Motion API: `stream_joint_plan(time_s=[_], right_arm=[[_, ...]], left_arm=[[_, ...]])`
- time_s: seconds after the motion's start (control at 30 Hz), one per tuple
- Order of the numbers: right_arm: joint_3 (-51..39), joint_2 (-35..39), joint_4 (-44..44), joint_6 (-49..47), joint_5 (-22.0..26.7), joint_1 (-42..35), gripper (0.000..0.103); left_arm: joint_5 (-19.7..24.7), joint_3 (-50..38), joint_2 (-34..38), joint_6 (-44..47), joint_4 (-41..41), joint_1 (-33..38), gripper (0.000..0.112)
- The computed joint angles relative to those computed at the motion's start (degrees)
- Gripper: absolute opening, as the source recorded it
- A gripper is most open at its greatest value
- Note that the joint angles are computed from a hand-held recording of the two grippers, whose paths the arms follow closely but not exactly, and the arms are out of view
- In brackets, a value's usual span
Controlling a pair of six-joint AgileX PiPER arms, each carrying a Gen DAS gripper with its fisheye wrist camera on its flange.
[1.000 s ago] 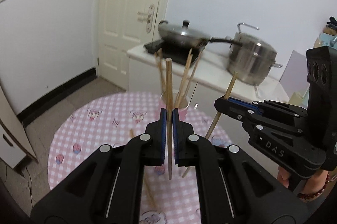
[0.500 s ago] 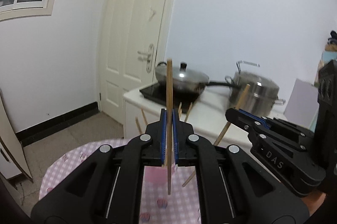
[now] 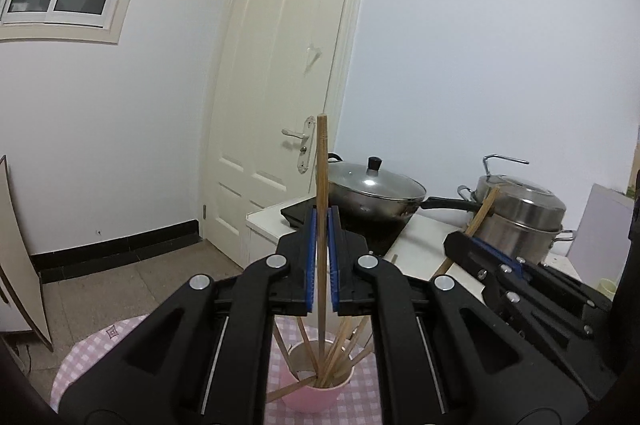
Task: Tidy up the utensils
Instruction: 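Lift both held chopsticks over the pink cup and lower them into it, then open the left gripper to release its chopstick while the right gripper opens too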
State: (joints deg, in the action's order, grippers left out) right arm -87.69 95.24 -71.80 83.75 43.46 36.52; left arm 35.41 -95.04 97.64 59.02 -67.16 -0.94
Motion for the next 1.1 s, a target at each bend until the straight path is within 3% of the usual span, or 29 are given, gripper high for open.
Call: stream_joint_plan(time_s=[0.13, 0.63, 0.9, 1.1], right_arm=[[2.1, 0.24, 0.81, 1.06, -2.63, -1.54, 0.004], [6.77, 0.15, 7.06, 0.49, -8.1, -4.76, 0.004], [7.43, 0.14, 13.42, -3.38, -10.15, -6.13, 0.005], [7.68, -0.43, 16.6, -4.96, -10.57, -6.56, 0.005]], left_arm=[[-2.28, 1.69, 1.28, 1.99, -0.45, -1.8, 0.006], [-2.68, 5.2, 3.18, 2.46, 4.96, -3.63, 0.006], [3.1, 1.75, 6.1, -5.19, 13.15, -2.5, 0.006], [4.8, 2.02, 5.76, -5.37, 13.73, -1.72, 0.007]])
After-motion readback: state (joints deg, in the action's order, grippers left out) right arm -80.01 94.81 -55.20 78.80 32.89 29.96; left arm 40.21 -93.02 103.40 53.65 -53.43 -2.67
